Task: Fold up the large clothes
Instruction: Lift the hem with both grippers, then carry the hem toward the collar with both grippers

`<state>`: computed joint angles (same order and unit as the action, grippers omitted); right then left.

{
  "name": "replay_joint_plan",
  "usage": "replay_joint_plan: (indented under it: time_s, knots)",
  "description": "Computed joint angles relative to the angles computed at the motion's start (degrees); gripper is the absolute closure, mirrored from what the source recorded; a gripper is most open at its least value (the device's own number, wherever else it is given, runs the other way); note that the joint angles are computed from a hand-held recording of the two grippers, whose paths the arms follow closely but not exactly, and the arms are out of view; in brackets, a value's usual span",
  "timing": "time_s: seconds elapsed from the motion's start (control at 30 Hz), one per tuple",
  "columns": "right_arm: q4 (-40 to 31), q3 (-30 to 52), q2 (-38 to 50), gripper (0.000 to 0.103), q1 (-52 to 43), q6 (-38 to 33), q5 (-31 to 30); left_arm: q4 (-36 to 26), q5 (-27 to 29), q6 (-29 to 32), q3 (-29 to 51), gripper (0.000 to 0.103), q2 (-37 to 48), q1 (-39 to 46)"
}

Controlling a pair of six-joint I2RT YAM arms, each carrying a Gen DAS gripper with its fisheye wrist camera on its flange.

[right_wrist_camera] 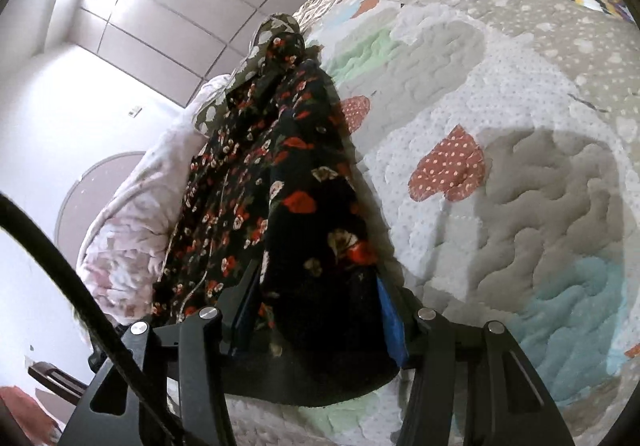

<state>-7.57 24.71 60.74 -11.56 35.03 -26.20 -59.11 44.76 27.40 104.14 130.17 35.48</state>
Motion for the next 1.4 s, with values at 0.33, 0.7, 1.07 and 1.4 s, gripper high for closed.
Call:
replay_joint_plan:
  time_s: [0.33, 0.7, 1.07, 1.4]
  knots:
    - [1.8, 0.76, 2.61, 0.044, 3.64, 0.41, 0.27, -10.46, 3.09, 9.29, -0.03, 0.047, 1.1, -4.5]
    - [0.8, 0.25, 0.12, 0.046, 4.39, 0.44, -0.61, -2.84, -1.0, 8.49, -9.59, 0.063, -6.07, -5.27]
    - [-1.99, 3.91, 5.5, 0.091, 9.13, -1.39, 5.67, 8.42, -7.34, -2.24, -18.01, 0.094, -15.36, -6.39]
    - [-23.53, 5.4, -19.72, 0.094, 1.64, -5.5, -5.84, -3.43, -0.58, 11.7, -25.86, 0.094, -29.67, 4.54]
